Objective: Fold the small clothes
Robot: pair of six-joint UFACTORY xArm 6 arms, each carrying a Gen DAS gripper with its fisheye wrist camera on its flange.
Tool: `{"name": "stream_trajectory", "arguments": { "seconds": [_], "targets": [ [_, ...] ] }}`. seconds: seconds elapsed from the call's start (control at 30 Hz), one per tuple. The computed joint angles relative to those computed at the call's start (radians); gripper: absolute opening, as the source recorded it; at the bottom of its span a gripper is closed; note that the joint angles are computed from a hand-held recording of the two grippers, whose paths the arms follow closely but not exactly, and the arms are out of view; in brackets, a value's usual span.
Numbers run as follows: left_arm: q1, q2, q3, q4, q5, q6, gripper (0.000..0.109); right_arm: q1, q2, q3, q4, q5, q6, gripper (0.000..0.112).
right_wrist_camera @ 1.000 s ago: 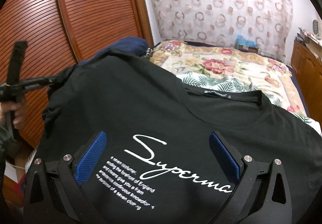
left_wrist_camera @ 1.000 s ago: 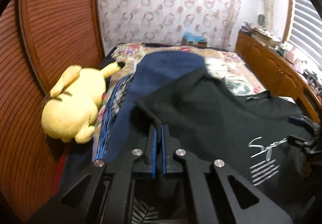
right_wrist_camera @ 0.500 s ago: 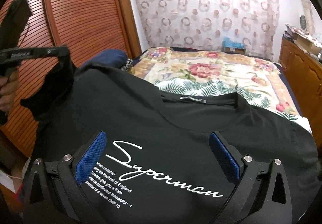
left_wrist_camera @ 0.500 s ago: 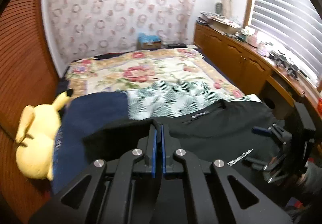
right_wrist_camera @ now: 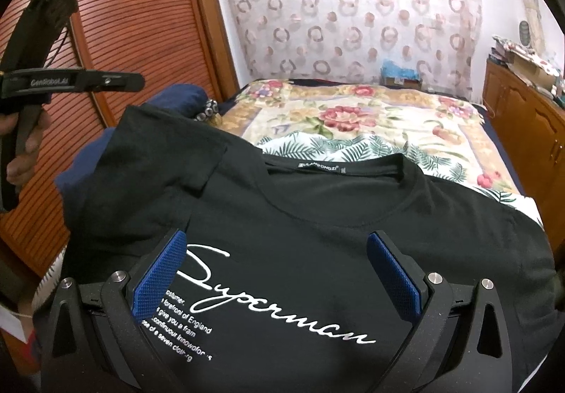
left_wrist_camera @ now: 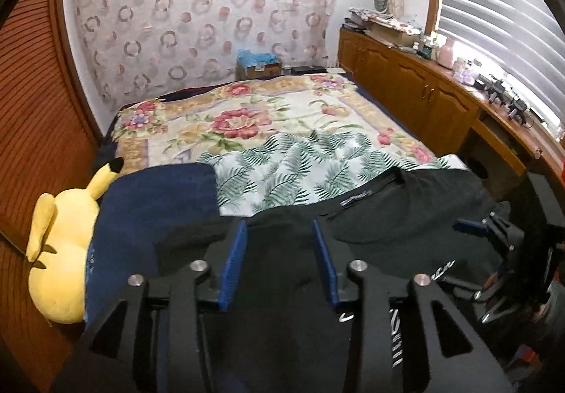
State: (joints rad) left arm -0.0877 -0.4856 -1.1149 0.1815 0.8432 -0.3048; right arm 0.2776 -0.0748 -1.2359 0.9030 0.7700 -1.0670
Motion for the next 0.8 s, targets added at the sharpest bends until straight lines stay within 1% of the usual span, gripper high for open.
{"name": "stream_trajectory", "arguments": {
  "seconds": [0.03,0.1,0.27,0.33,0.4,0.53,0.6,0.7,0.8],
  "targets": [
    [0.002,-0.010,0.011,0.002,0.000,-0.001,0.042,0.001,0.004,-0.004,-0.002,0.002,0.005,0.103],
    [0.005,-0.039,0.043,0.006,-0.007,-0.011,0.056,-0.001,0.012,-0.010,-0.002,0.006,0.005,0.103],
    [-0.018,-0.100,0.119,0.043,-0.034,-0.061,0.057,0.002,0.002,-0.003,-0.006,0.001,-0.009,0.103],
    [-0.048,-0.128,0.163,0.073,-0.053,-0.107,0.057,-0.014,-0.011,0.007,-0.009,0.010,-0.012,0.103],
    [-0.066,-0.134,0.192,0.066,-0.079,-0.125,0.057,-0.020,-0.022,0.016,-0.018,0.001,-0.002,0.102],
    [-0.117,-0.128,0.256,0.049,-0.135,-0.155,0.057,-0.082,-0.035,0.020,-0.027,-0.010,0.013,0.102],
    [-0.139,-0.104,0.285,0.015,-0.158,-0.154,0.057,-0.129,-0.033,0.016,-0.046,-0.026,0.029,0.102],
    [-0.164,-0.067,0.300,-0.001,-0.175,-0.164,0.057,-0.193,-0.022,0.007,-0.078,-0.053,0.050,0.099],
    [-0.189,-0.030,0.298,0.029,-0.173,-0.191,0.057,-0.269,0.005,-0.014,-0.109,-0.071,0.075,0.096]
  ]
}}
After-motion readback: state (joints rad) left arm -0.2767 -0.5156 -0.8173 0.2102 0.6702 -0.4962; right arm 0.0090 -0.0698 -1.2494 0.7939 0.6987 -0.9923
